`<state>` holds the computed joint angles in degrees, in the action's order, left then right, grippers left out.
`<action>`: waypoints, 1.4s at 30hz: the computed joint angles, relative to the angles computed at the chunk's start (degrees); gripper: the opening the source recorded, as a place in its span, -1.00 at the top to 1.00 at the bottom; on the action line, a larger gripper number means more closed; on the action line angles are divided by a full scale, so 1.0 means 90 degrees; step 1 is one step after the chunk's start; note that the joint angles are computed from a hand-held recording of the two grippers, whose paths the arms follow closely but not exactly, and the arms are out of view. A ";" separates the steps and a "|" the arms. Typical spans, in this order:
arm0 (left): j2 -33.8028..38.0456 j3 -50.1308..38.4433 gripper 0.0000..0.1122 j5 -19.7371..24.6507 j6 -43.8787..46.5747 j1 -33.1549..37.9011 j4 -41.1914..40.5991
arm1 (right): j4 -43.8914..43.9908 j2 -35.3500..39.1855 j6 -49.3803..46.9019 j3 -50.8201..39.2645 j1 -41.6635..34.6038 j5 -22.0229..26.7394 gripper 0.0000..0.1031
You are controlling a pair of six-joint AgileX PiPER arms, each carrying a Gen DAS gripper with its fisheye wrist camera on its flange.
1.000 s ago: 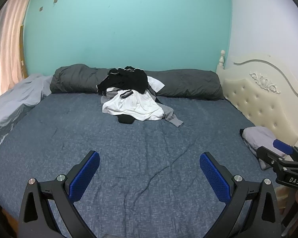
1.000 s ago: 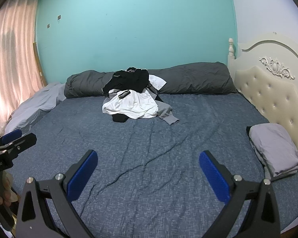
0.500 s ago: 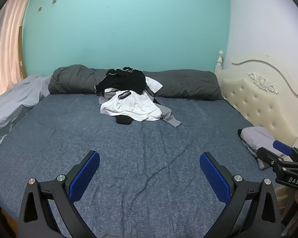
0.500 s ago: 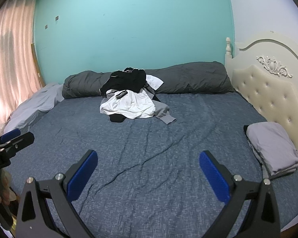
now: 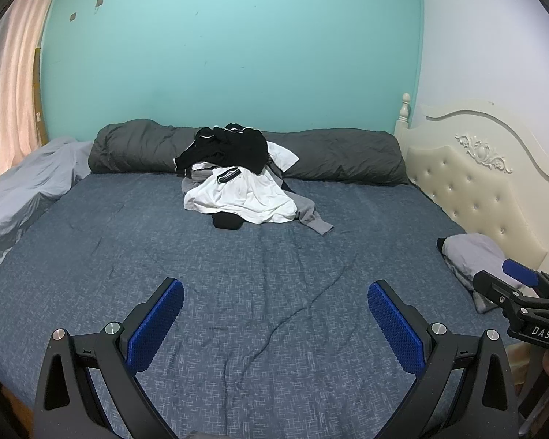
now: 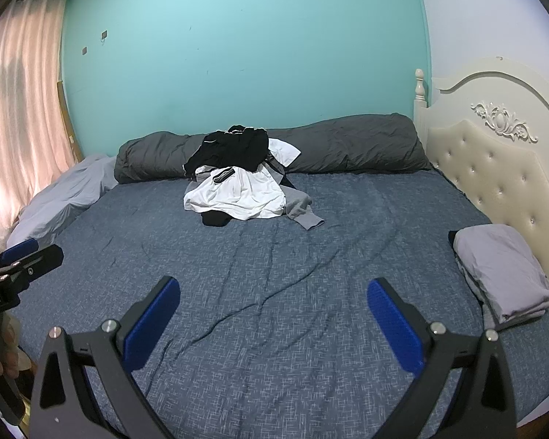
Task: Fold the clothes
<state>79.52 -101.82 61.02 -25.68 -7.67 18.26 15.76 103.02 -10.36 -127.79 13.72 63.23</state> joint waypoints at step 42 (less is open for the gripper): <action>-0.0244 0.0476 -0.83 -0.0254 0.0045 0.0033 -0.0123 | 0.0039 -0.0017 -0.0019 0.0047 -0.0049 -0.0022 -0.99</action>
<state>77.32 -97.54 58.73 -25.27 -7.37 17.15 16.10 102.86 -10.53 -127.36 13.28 63.03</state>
